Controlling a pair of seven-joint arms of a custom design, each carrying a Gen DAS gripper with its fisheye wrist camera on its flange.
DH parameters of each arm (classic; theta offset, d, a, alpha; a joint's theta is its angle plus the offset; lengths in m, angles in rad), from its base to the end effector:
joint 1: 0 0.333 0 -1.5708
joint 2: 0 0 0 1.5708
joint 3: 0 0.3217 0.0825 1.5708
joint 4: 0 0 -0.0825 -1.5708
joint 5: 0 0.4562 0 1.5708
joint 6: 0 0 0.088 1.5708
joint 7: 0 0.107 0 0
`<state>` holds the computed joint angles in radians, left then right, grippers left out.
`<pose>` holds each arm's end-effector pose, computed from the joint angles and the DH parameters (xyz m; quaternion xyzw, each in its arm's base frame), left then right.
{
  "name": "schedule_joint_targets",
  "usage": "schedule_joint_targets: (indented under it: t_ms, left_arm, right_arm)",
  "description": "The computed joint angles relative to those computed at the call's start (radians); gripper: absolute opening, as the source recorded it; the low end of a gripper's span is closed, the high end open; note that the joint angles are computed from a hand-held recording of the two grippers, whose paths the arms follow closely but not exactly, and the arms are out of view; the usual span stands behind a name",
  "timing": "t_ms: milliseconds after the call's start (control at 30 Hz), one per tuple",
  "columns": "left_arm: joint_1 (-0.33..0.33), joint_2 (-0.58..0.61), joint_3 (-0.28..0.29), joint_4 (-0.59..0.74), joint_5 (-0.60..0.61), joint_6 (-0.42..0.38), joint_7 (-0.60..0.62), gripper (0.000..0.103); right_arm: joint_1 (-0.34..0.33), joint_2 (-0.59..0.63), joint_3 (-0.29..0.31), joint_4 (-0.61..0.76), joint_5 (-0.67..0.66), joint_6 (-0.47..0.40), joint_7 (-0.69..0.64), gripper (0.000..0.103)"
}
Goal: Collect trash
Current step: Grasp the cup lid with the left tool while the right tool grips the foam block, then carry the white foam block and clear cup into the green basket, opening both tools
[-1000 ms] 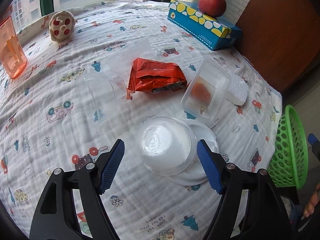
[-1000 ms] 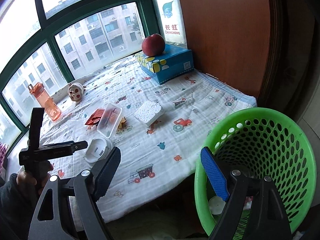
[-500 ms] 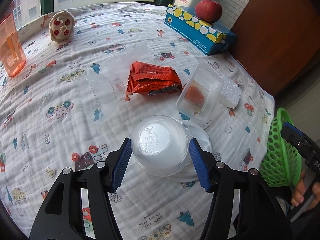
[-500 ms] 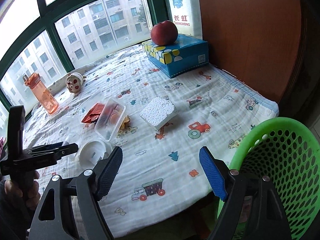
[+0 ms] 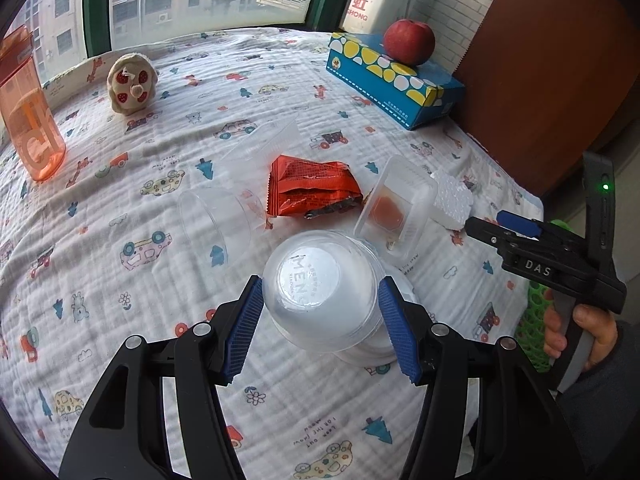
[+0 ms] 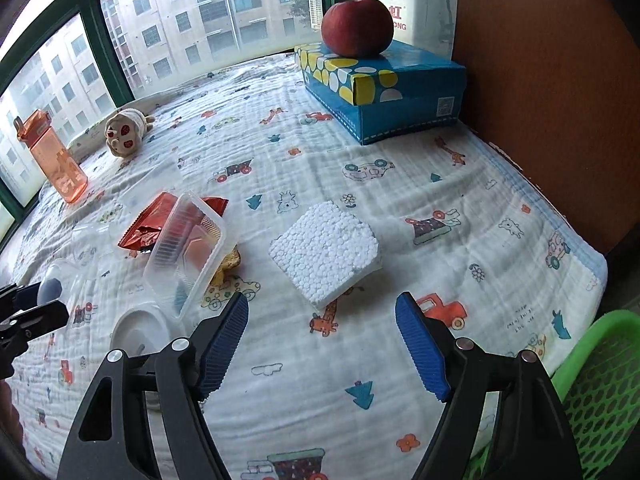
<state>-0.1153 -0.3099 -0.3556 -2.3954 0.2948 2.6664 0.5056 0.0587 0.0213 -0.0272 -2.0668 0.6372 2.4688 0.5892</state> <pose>0.4864 -0.2625 0.4578 -0.7807 0.5436 -0.2646 0.1579 0.6476 0.0192 0.4320 -0.8405 0.4524 -0.0985 0.2813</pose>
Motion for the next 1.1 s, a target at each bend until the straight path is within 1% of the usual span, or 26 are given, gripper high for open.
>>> schedule_joint_targets:
  t_ms: [267, 433, 500, 567, 667, 833, 933, 1100]
  left_arm:
    - [0.004, 0.025, -0.006, 0.037, 0.049, -0.056, -0.002, 0.058]
    - [-0.009, 0.045, 0.003, 0.055, 0.071, -0.066, -0.004, 0.058]
    - [-0.013, 0.052, 0.005, 0.062, 0.081, -0.074, -0.009, 0.058]
    - [-0.019, 0.056, 0.01, 0.064, 0.08, -0.073, -0.01, 0.058]
    - [-0.026, 0.058, 0.012, 0.067, 0.085, -0.077, -0.017, 0.058]
    - [-0.032, 0.051, 0.007, 0.073, 0.104, -0.091, -0.036, 0.058]
    - [-0.037, 0.049, -0.002, 0.081, 0.121, -0.106, -0.05, 0.058]
    - [-0.05, 0.049, -0.011, 0.096, 0.133, -0.106, -0.069, 0.058]
  right_arm:
    - [-0.004, 0.088, 0.029, 0.071, -0.069, 0.022, 0.035, 0.074]
    - [-0.008, 0.121, 0.046, 0.094, -0.123, 0.031, 0.066, 0.074]
    - [-0.013, 0.127, 0.052, 0.1, -0.123, 0.026, 0.071, 0.067]
    - [-0.017, 0.128, 0.057, 0.103, -0.12, 0.023, 0.074, 0.067]
    - [-0.021, 0.106, 0.06, 0.082, -0.105, 0.039, 0.058, 0.066]
    - [-0.022, 0.044, 0.045, 0.037, -0.068, 0.029, 0.026, 0.066]
    - [-0.017, -0.007, 0.024, -0.002, -0.05, 0.03, 0.004, 0.066]
    - [-0.012, -0.089, -0.026, -0.052, -0.012, -0.005, -0.017, 0.066]
